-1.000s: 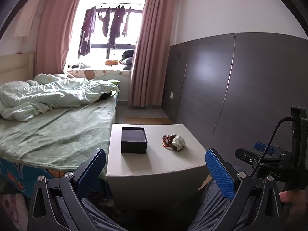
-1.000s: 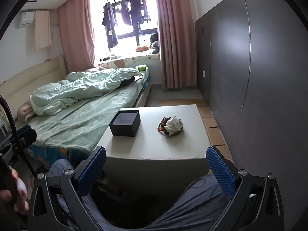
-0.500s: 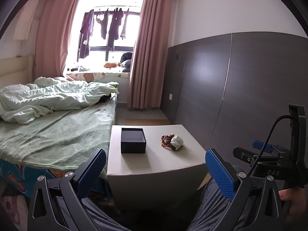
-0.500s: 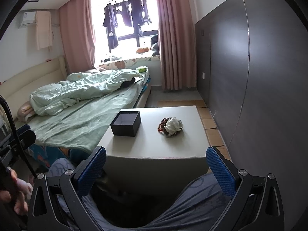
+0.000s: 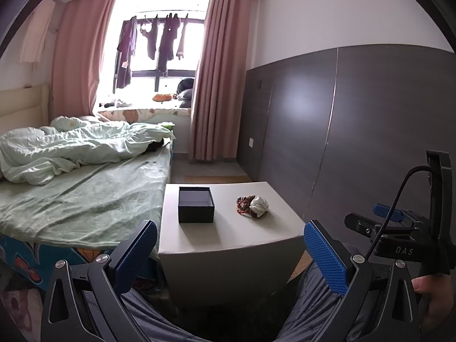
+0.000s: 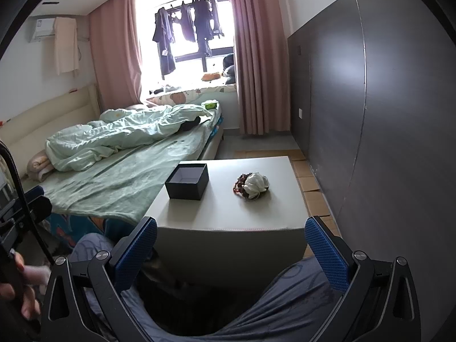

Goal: Organize jewelry

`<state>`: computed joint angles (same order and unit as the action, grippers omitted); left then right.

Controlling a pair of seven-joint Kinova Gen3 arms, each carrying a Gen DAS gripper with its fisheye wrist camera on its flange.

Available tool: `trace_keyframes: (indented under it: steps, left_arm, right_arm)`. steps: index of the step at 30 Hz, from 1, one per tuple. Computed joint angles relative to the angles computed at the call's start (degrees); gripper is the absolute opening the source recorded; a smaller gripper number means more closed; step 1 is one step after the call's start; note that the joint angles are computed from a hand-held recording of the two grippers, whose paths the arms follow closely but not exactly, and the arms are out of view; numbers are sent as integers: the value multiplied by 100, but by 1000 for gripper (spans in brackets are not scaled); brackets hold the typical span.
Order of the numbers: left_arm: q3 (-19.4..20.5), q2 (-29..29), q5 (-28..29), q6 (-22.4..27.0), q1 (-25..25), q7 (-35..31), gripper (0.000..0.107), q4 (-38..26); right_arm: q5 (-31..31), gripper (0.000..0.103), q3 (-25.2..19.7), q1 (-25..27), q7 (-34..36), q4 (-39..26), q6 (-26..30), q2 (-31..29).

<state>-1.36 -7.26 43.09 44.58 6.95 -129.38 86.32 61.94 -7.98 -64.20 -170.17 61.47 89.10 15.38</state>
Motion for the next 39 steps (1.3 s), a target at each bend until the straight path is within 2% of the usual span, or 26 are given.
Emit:
trace_keyframes:
  steps: [10,24,34,37,39]
  left_arm:
    - [-99,-224,20,-81,86,-99,103,262]
    - [-150,-268,-81,-77,173,6,103,280]
    - [-37,-14,-157,-27,103,197,103,-42]
    - [82,151,-192,175,13,269,103,-311]
    - [105,365,-278,518,15,309,103,-664]
  right_arm:
    - [159,103,-76,-119,-220,226,41,-64]
    - [296,103,-187,-199,-359,316,226,-101]
    - [140,103,-174,-15,-129,246,82,-150]
    - [80,103,-163,119,-147,274,-66,-191]
    - [67,103,-144,202,-244,366,-170,-259]
